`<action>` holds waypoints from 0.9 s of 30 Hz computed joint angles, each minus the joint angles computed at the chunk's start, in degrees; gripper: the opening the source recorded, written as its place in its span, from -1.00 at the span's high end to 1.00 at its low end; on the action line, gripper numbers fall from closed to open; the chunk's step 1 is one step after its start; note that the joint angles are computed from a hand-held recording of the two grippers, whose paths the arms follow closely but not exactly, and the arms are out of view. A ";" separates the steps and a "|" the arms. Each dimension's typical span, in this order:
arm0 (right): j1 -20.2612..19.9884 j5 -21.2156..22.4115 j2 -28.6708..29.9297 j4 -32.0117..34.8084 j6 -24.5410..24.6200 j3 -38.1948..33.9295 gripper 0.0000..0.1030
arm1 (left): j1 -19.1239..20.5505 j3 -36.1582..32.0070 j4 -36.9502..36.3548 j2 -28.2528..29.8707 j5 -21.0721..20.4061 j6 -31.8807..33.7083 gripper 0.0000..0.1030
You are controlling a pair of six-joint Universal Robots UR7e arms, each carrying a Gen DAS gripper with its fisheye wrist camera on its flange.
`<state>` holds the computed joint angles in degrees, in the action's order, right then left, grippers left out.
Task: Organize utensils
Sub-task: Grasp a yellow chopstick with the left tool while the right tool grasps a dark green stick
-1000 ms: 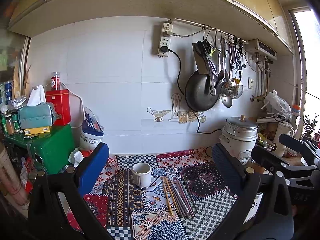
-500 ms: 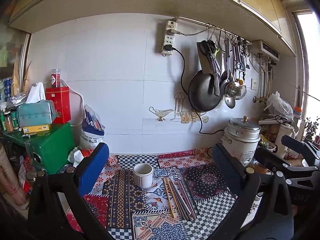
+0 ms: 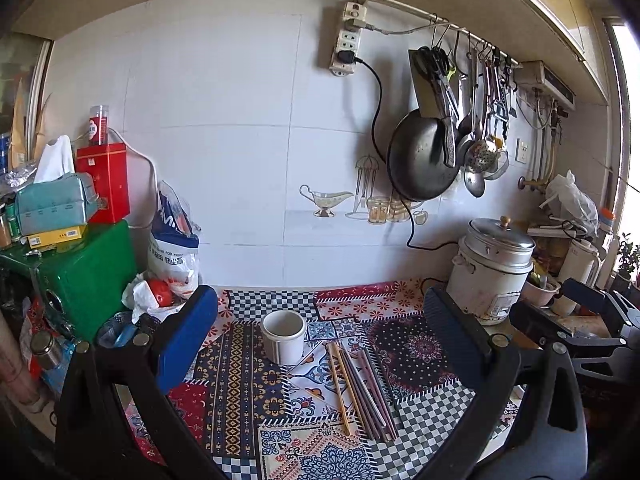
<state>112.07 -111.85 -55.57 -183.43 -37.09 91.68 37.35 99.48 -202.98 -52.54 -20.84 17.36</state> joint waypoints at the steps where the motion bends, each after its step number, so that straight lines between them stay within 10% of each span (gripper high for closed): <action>1: -0.31 -0.52 0.68 0.77 -0.05 -0.90 -1.00 | 0.77 -0.52 2.27 0.10 -0.33 -1.61 -1.00; 27: -9.91 -15.51 24.92 47.83 4.69 -36.92 -1.00 | 21.32 -23.20 70.99 11.92 -8.08 -49.01 -1.00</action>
